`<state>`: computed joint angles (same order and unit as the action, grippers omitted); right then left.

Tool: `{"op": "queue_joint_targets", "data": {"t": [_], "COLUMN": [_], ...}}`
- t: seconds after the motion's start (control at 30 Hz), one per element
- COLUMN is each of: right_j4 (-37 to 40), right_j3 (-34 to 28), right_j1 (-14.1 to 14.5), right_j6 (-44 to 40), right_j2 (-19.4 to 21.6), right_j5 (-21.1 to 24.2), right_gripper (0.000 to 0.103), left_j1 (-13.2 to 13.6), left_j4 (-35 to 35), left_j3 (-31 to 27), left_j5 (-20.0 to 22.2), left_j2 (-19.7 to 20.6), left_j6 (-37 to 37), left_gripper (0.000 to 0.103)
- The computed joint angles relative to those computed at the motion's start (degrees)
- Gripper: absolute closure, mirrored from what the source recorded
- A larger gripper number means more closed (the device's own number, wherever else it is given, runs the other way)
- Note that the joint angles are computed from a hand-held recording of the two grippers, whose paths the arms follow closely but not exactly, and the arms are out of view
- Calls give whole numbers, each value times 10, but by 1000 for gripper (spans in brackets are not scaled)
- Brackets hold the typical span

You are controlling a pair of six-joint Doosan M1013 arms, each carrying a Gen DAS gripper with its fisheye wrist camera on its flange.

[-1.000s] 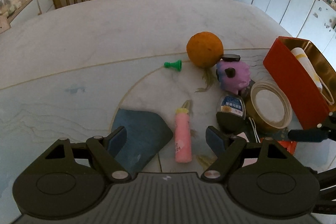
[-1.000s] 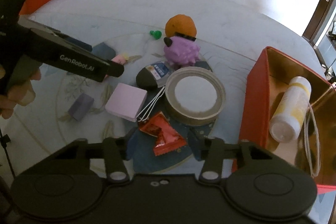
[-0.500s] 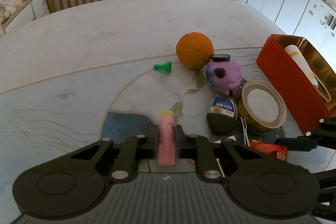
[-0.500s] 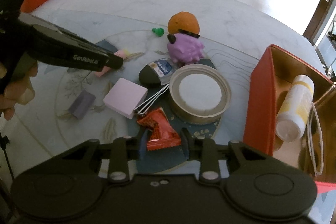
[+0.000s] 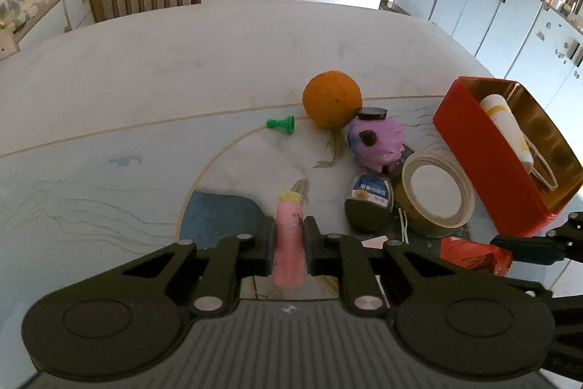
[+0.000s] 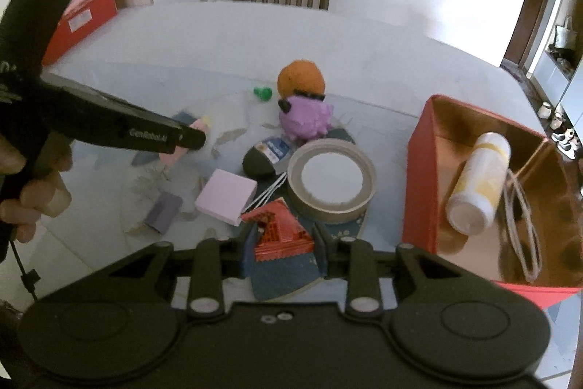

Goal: Organize rigid objects
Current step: 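Grasp the small pink bottle with the left tool while the right tool grasps the red wrapper packet, then lower the pink bottle into the red tin with the left tool while the right tool drops the packet in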

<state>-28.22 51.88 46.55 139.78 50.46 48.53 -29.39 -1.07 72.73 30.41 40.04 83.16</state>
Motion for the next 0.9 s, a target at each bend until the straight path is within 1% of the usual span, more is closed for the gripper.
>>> {"op": "queue_joint_targets", "data": {"t": [0.37, 0.57, 0.67, 0.8, 0.9], "right_j4": [-67, -109, -130, -162, -186], "right_j3": [58, 98, 117, 143, 161], "right_j1": [7, 4, 2, -4, -8], "right_j6": [75, 125, 148, 179, 199], "right_j2": [-49, -76, -88, -104, -114], "right_j5": [-27, -42, -47, -47, -42], "right_gripper": [72, 72, 72, 71, 71], "left_j1": [-6, -17, -26, -35, -44], "left_j4": [-28, -35, -25, -24, -8], "left_j3": [12, 9, 2, -6, -14], "left_j5": [0, 0, 2, 0, -3], "left_j2": [-31, -40, -42, -42, -39], "left_j6": [4, 8, -1, -3, -20], "left_gripper": [87, 88, 87, 87, 87]}}
